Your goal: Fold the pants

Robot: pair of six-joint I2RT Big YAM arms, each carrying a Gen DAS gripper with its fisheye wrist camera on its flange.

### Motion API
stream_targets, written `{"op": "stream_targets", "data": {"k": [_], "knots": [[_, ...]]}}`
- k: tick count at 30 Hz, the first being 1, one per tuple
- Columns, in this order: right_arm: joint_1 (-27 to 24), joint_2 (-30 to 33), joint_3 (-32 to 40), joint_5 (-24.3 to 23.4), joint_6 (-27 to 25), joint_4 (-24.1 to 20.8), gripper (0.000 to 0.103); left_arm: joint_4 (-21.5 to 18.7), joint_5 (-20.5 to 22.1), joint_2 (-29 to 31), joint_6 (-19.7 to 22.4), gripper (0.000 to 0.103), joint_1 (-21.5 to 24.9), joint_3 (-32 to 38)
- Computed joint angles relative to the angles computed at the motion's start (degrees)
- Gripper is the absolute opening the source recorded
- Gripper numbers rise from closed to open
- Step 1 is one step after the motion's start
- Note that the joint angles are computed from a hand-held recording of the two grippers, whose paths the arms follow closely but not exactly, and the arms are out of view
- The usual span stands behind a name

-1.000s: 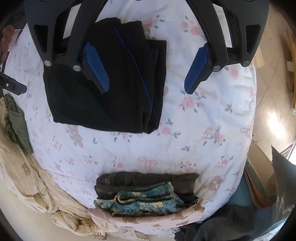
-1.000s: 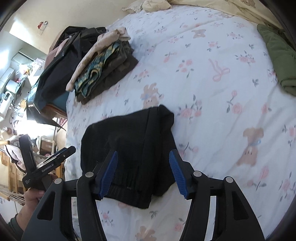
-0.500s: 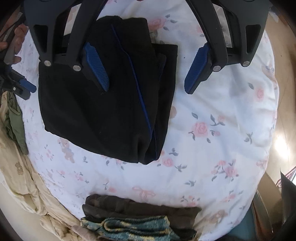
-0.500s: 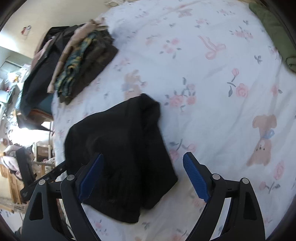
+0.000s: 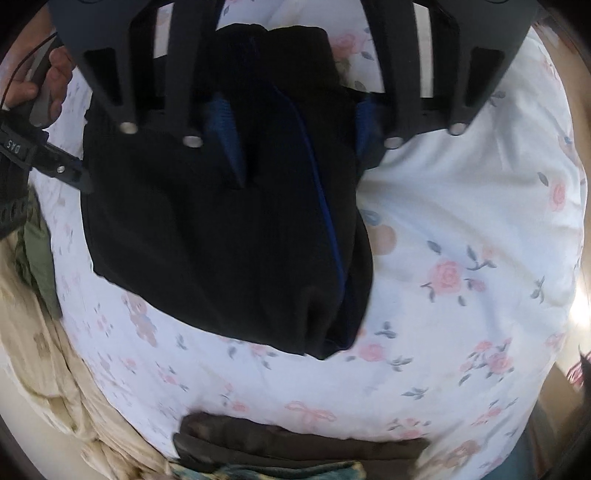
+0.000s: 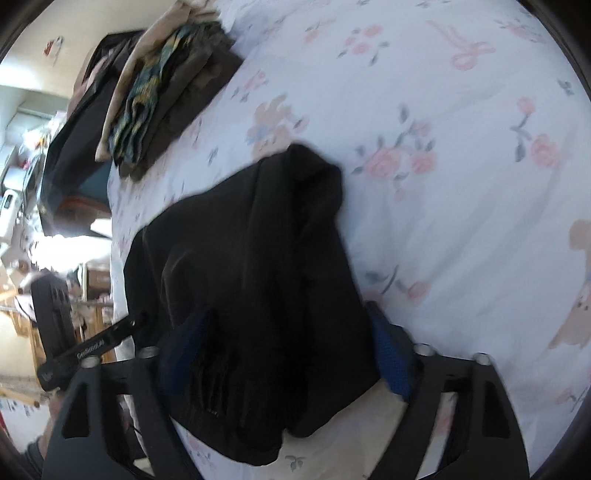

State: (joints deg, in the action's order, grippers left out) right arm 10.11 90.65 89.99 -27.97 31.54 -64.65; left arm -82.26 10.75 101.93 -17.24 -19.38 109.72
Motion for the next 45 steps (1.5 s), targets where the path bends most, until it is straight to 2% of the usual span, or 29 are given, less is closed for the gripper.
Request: {"op": "stream_targets", "data": {"k": [1,2,3,4,7,10,11,16,17,18,19,20,21,22,24,26,30,34,38,39,40,42,44,45], "knots": [[0.4,0.0,-0.1,-0.1,-0.3,0.2,0.072,0.2,0.7,0.1,-0.3,0.028,0.1,0.0],[0.6,0.0,-0.1,-0.7,-0.8,0.3,0.050,0.3,2.0,0.2,-0.5,0.021,0.4,-0.1],[0.8,0.6,0.6,-1.5,-1.5,-0.8,0.039,0.0,3.4,0.4,-0.5,0.013,0.5,0.2],[1.0,1.1,1.2,-1.9,-2.3,-1.7,0.022,-0.4,3.6,0.6,-0.3,0.012,0.4,0.7],[1.6,1.2,2.6,-0.8,-4.7,-3.0,0.018,-1.5,3.0,0.4,-0.3,0.011,0.1,1.8],[0.8,-1.6,1.4,-2.5,-1.7,-2.1,0.015,-2.3,5.1,-1.7,-3.2,0.011,0.7,0.9],[0.7,-2.4,1.4,-3.3,-1.1,-2.7,0.015,-3.1,5.4,-2.5,-3.7,0.011,0.6,0.7],[1.4,-6.7,1.3,-4.6,-2.7,-11.2,0.015,-7.4,8.2,-8.0,-6.4,0.012,-0.1,-4.3],[1.5,-7.0,0.6,-5.4,-2.9,-12.5,0.018,-8.5,8.1,-8.4,-6.0,0.013,-0.4,-5.6],[1.8,-6.9,-0.3,-5.7,-3.7,-14.3,0.021,-9.6,6.6,-8.3,-5.1,0.018,-0.9,-6.3],[2.2,-6.4,-0.5,-4.2,-4.5,-16.5,0.026,-10.5,4.9,-7.9,-4.6,0.030,-1.3,-6.6],[2.6,-5.6,-0.3,-2.1,-5.7,-18.8,0.042,-12.0,2.7,-7.4,-4.0,0.040,-1.6,-6.6],[2.8,-5.0,-0.1,-0.2,-6.5,-20.7,0.051,-12.6,1.5,-7.4,-4.0,0.055,-1.3,-6.8],[2.6,-4.9,0.0,0.9,-6.5,-21.8,0.059,-12.7,1.2,-7.7,-4.2,0.062,-0.8,-6.7],[1.3,-5.6,-0.1,0.9,-6.1,-21.7,0.060,-13.0,-0.1,-8.0,-4.1,0.065,0.4,-5.4],[0.0,-6.2,0.8,0.2,-5.9,-19.6,0.060,-13.2,-0.4,-7.3,-3.3,0.069,1.6,-3.0],[-1.7,-4.5,4.1,-2.0,-6.7,-15.1,0.064,-11.9,2.6,-2.4,-1.9,0.069,3.4,4.1],[-1.9,-0.5,7.3,-1.7,-10.7,-13.9,0.065,-13.4,6.9,3.6,4.5,0.069,4.0,10.0],[-3.1,1.2,6.5,-4.5,-11.3,-13.6,0.065,-12.8,5.3,4.9,8.2,0.067,3.9,9.8],[-3.1,1.8,6.6,-4.9,-11.9,-13.8,0.065,-12.0,6.0,4.7,8.4,0.066,4.0,8.8],[-3.0,2.4,6.8,-5.0,-12.4,-13.9,0.065,-11.6,7.4,4.8,8.7,0.050,4.2,8.4],[-2.6,3.1,7.2,-4.4,-13.4,-14.5,0.065,-11.5,9.5,4.9,11.8,0.027,4.1,8.2],[-1.8,4.0,7.9,-2.4,-15.1,-14.7,0.063,-12.5,9.3,5.4,15.1,0.023,3.4,9.1],[-1.6,3.9,7.9,-2.2,-15.9,-14.8,0.060,-13.1,9.1,5.6,16.3,0.017,3.1,9.6]]}}
